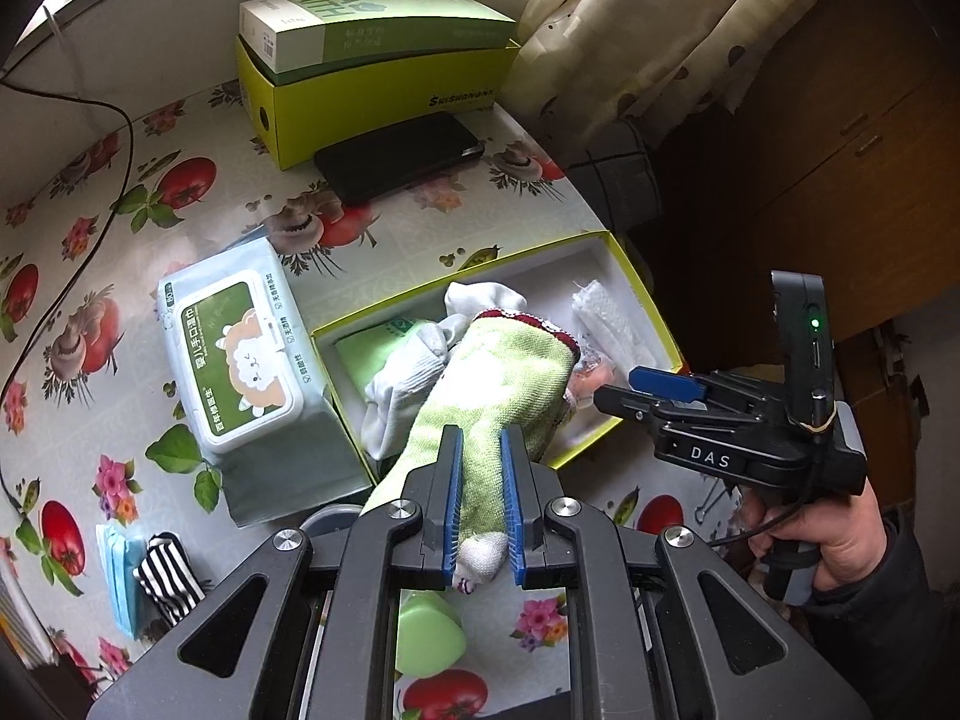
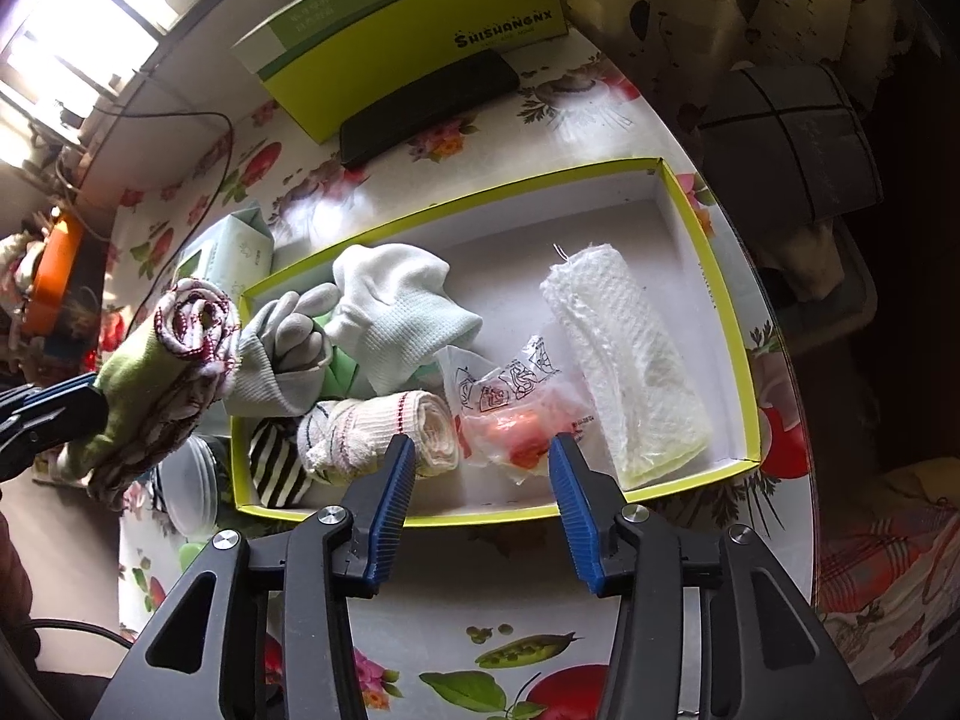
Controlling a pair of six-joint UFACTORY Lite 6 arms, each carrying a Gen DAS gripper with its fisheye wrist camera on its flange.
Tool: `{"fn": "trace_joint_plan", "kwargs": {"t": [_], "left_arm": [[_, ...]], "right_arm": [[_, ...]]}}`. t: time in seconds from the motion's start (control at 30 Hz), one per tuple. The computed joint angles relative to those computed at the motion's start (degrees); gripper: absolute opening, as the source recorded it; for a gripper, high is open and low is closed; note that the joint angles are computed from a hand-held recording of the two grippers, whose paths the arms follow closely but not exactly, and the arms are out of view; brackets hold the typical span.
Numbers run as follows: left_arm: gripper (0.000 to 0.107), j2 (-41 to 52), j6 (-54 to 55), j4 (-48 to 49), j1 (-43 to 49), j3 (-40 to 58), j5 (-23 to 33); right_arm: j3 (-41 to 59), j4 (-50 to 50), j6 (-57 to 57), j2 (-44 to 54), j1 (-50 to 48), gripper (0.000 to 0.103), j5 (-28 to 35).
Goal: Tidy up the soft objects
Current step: 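Open the right tool to drop the plastic bag in the lid, then lower the left tool into the lid and open it to release the towel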
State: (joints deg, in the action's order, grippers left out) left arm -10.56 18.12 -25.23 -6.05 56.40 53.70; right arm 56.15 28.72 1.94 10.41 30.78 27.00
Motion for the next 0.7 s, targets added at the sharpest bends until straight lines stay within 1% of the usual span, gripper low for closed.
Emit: {"fn": "trace_joint_plan", "kwargs": {"t": [0.03,0.13,0.2,0.33,0.43,0.7], "left_arm": [[0.013,0.25,-0.21,0.15,-0.30,0.20,-0.11],[0.013,1.09,-0.99,0.77,-1.41,0.87,-0.51],[0.013,2.03,-1.55,1.22,-2.26,1.76,-0.78],[0.013,4.78,-2.32,1.61,-3.75,4.18,-1.38],[0.013,7.66,-3.01,1.72,-5.60,6.85,-1.99],[0.013,18.38,-6.99,3.65,-12.42,15.33,-4.78]], "right_arm": [[0.44,0.57,-0.72,0.72,0.08,0.039,-0.12],[1.98,-0.91,0.13,3.56,0.79,0.031,-0.55],[1.99,-2.60,1.76,4.39,0.96,0.030,-1.01],[-0.66,-0.49,0.10,2.40,-0.89,0.030,-1.42],[-3.11,2.15,-2.32,-0.88,-2.51,0.030,-1.57],[-6.79,5.44,-4.95,-6.54,-4.51,0.030,-1.76]]}}
